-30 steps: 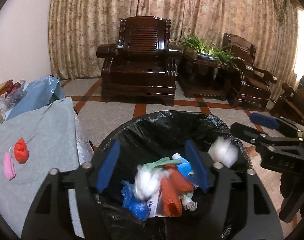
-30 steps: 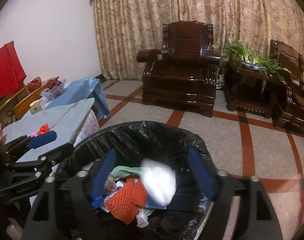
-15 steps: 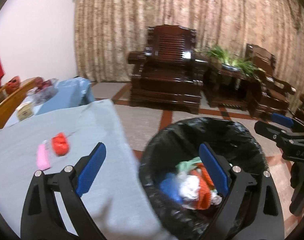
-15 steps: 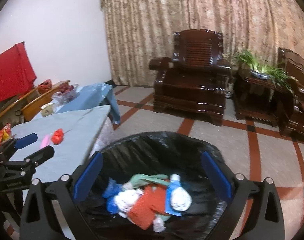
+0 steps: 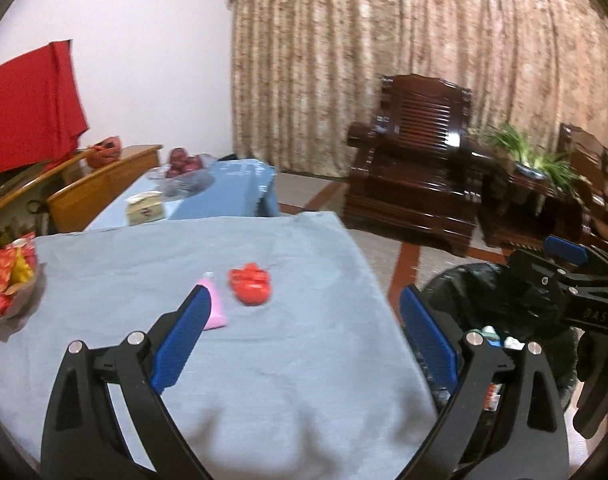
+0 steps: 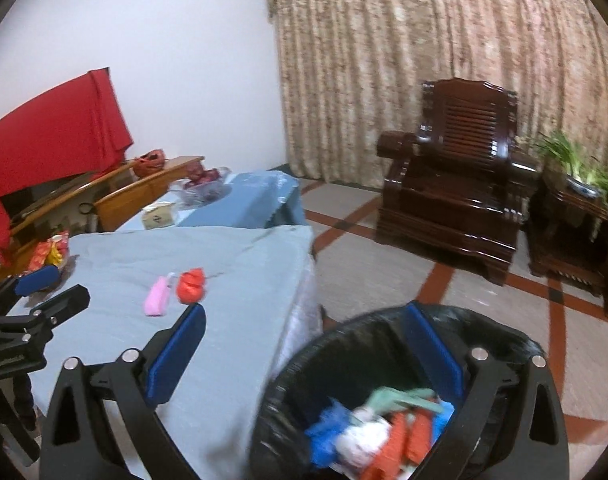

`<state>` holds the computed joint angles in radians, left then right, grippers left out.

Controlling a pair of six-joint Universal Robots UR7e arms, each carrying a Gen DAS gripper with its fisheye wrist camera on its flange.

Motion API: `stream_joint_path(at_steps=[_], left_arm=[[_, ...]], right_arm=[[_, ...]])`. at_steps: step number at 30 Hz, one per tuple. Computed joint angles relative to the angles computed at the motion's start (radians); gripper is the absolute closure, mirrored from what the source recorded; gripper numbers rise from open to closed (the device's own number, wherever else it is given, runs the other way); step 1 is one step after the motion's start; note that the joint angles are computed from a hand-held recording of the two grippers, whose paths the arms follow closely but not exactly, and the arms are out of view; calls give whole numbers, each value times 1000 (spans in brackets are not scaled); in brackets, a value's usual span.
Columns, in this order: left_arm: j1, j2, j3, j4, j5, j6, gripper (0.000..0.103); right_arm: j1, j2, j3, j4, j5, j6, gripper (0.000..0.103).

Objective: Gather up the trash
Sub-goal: 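Return both tools to the table toward the pink and red bags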

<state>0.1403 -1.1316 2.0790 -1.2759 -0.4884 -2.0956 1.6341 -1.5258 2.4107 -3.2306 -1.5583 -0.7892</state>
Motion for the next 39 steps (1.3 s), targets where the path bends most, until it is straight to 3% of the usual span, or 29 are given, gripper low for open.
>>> stream_joint_path(at_steps=[8,14,24,39], left_arm=[[-41,-110,12,314,-79,-270,10],[-35,-185,38,420,-127,-361,10],[22,-307,128,429,-155,-394,10],[181,-385,209,327,-49,-301,10]], right_arm=[[111,143,-27,-52,-23,27,6],[167,250,-57,-86,-47,37,6],[234,454,-144,-123,-90,34,6],[235,701,-313,-133,-149,65,6]])
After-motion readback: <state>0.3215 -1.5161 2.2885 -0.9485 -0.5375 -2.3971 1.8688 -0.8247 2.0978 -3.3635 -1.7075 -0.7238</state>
